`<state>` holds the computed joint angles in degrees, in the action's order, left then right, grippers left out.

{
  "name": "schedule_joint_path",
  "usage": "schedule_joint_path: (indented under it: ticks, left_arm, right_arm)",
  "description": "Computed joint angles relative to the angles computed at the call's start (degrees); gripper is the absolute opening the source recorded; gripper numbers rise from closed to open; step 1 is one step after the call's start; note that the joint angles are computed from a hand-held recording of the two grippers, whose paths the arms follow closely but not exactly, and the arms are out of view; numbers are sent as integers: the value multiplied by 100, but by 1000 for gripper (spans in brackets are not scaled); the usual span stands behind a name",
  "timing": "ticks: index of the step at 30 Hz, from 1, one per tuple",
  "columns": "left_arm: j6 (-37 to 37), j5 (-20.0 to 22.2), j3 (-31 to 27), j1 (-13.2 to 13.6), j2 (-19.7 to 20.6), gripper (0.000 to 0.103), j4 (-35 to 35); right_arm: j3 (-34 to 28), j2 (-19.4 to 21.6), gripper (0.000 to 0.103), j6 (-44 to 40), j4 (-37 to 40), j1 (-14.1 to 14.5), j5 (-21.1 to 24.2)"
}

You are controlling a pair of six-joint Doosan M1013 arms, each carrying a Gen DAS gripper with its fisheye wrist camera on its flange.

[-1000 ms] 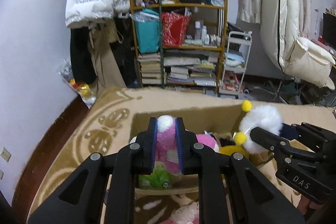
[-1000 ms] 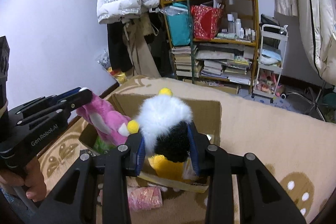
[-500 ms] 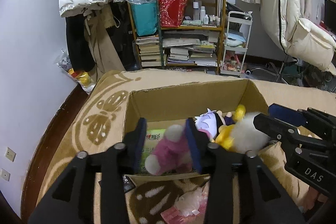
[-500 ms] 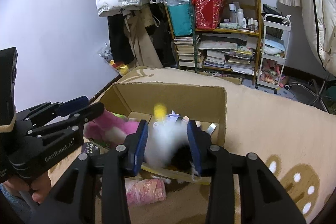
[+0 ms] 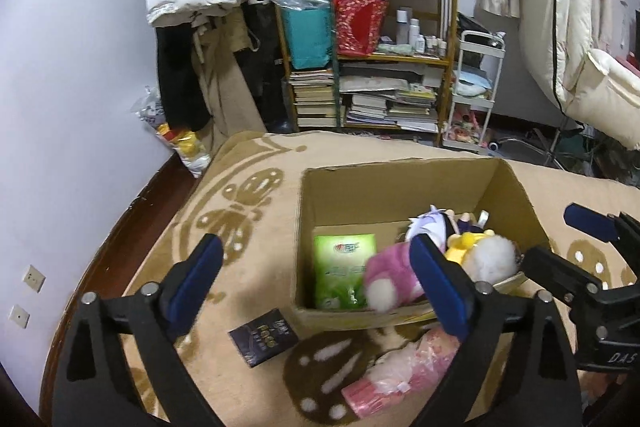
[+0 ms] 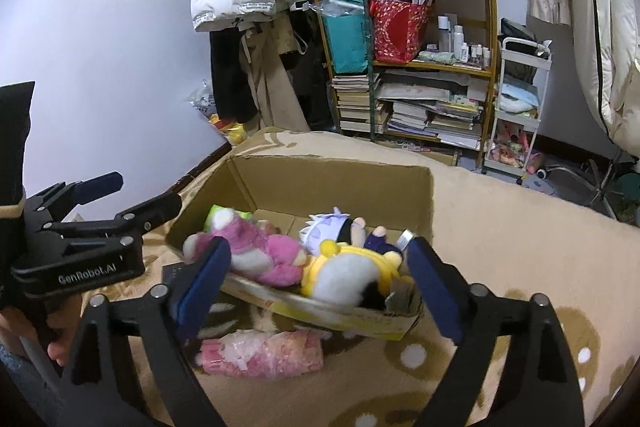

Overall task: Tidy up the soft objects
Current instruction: 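Open both tools to release the plushes and withdraw from the box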

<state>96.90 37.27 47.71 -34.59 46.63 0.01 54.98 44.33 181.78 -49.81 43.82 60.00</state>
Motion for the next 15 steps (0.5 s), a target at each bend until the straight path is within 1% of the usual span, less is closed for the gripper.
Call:
schedule_joint_path:
  ticks: [4, 5, 7, 9, 13, 15]
  left_arm:
    - [-178, -43, 140, 37, -89, 100, 395]
    - [-193, -42, 164, 47, -102, 100, 450]
    - [-248, -16, 207, 80, -123, 100, 570]
    - [-303, 31, 255, 120, -140, 100, 623]
    - [-299, 289, 231, 208, -100, 100, 575]
    - [-314, 425, 193, 237, -62, 100, 567]
  right_arm:
    - [20, -18, 97, 117, 113, 22, -113]
    - [29, -20, 100, 167, 94, 36, -125]
    - [12, -4, 103, 259, 73, 66, -94]
    - [-18, 18, 103, 327, 99, 89, -72]
    - [-144, 101, 103, 269, 344, 99, 20]
    - [-169, 134, 103, 264, 430, 102, -9]
